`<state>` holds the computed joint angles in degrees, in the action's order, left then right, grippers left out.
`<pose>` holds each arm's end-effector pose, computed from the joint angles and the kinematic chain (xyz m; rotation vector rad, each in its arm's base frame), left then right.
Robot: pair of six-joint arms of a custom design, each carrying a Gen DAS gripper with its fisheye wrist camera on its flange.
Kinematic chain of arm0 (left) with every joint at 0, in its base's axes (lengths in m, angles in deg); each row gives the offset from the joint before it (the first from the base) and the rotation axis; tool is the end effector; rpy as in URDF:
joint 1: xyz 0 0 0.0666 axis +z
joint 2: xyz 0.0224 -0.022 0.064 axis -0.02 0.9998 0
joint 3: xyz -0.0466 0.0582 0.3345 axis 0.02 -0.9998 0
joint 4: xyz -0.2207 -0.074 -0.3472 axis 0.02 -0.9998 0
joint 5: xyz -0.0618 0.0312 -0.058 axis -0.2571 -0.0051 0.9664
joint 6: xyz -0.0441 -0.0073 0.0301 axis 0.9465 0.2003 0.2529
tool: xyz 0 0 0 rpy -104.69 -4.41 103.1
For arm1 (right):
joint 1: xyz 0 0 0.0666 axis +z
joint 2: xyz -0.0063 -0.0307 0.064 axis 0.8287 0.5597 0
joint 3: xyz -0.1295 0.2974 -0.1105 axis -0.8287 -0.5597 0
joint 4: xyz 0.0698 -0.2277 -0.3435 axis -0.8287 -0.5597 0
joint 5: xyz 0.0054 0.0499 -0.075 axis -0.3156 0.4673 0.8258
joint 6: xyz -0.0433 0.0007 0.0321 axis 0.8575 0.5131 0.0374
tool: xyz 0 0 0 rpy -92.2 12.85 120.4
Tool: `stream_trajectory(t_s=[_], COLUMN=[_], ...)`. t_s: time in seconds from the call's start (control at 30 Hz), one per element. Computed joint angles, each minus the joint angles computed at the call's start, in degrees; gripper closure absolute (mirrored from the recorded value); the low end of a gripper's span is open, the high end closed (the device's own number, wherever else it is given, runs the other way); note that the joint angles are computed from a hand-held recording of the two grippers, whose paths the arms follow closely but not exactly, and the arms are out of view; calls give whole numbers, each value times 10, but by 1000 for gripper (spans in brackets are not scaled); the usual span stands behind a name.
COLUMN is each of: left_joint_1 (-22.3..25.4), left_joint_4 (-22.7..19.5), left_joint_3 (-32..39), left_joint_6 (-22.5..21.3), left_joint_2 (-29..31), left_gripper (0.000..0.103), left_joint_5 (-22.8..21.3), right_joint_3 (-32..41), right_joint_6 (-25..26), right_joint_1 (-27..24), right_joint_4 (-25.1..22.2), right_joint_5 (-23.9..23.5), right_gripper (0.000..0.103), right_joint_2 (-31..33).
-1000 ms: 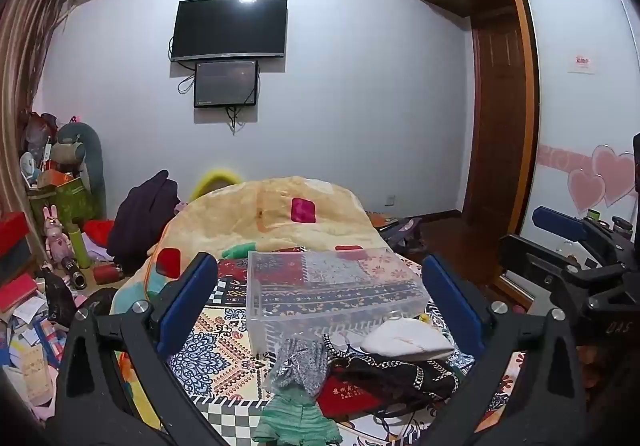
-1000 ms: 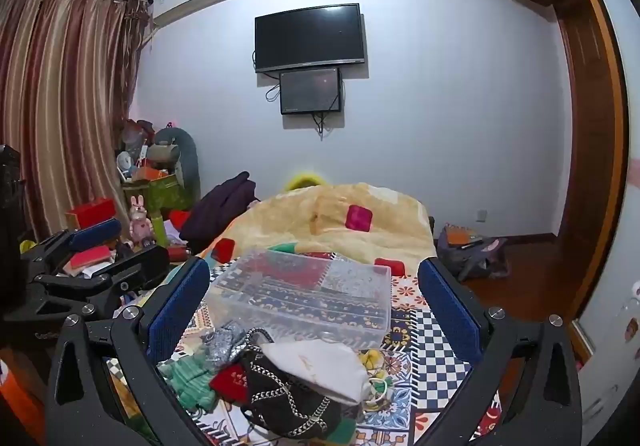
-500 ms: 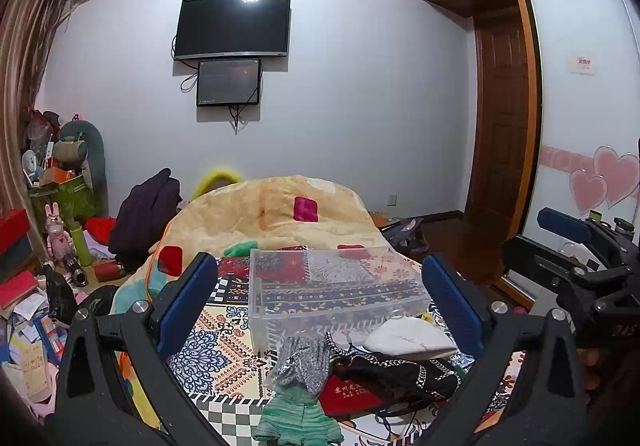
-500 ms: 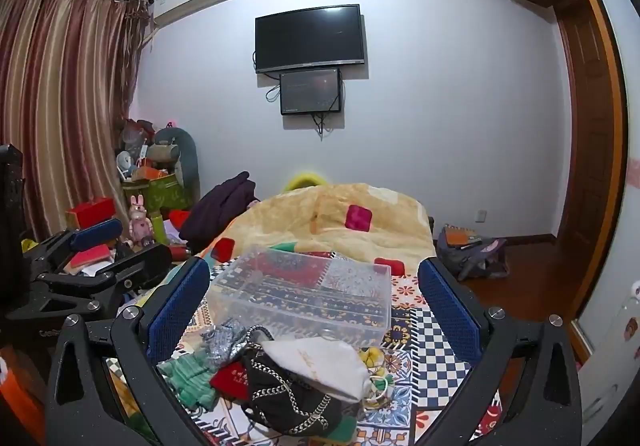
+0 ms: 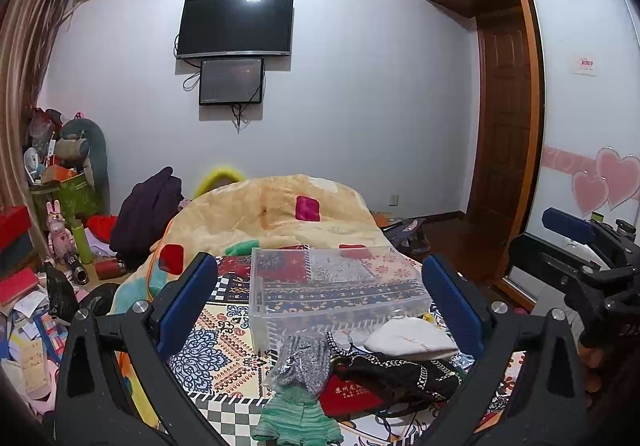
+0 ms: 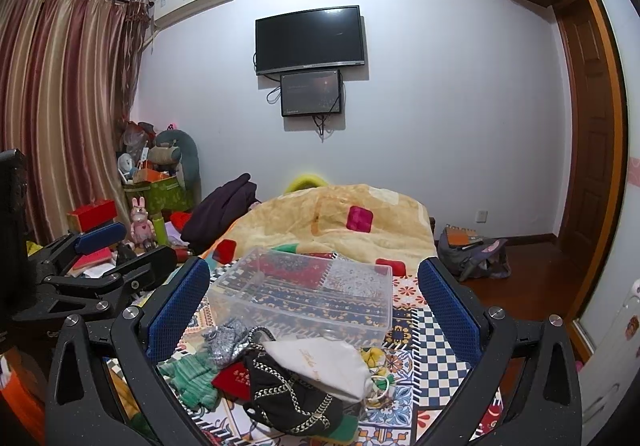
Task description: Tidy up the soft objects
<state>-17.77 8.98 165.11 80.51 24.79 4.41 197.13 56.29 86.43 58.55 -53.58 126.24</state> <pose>0.5894 -0.1859 0.5490 0.4817 1.7938 -0.4150 0.5445 0.2975 0.5267 0.1041 1.8056 0.0020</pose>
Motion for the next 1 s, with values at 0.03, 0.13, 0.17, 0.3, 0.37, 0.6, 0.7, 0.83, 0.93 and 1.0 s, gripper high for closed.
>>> stream_trajectory(t_s=[0.03,0.13,0.17,0.3,0.37,0.6,0.7,0.83,0.93,1.0], left_joint_1=[0,0,0,-1,-1,0,0,0,0,0], left_joint_4=[0,-2,-2,-2,-2,0,2,1,2,2], left_joint_3=[0,5,4,4,3,0,-3,-2,-4,-4], left_joint_6=[-1,-1,-1,-1,-1,-1,-1,-1,-1,-1], left_joint_2=[0,2,2,1,1,-2,-4,-4,-5,-5], left_gripper=[0,0,0,0,0,0,0,0,0,0], left_joint_5=[-1,0,-1,-2,-2,-1,0,0,-2,-1], right_joint_3=[-3,-6,-7,-6,-7,-6,-6,-6,-6,-5], right_joint_6=[0,-1,-1,-1,0,-3,-6,-6,-6,-7], right_joint_1=[0,-1,-1,-1,-1,0,-1,-1,-1,-1], right_joint_4=[3,5,6,6,7,5,4,4,4,3], right_joint_5=[-1,-1,-1,-1,-1,0,-2,-3,-2,-3], right_gripper=[0,0,0,0,0,0,0,0,0,0], right_joint_2=[-2,-4,-4,-4,-4,-4,-5,-5,-5,-4])
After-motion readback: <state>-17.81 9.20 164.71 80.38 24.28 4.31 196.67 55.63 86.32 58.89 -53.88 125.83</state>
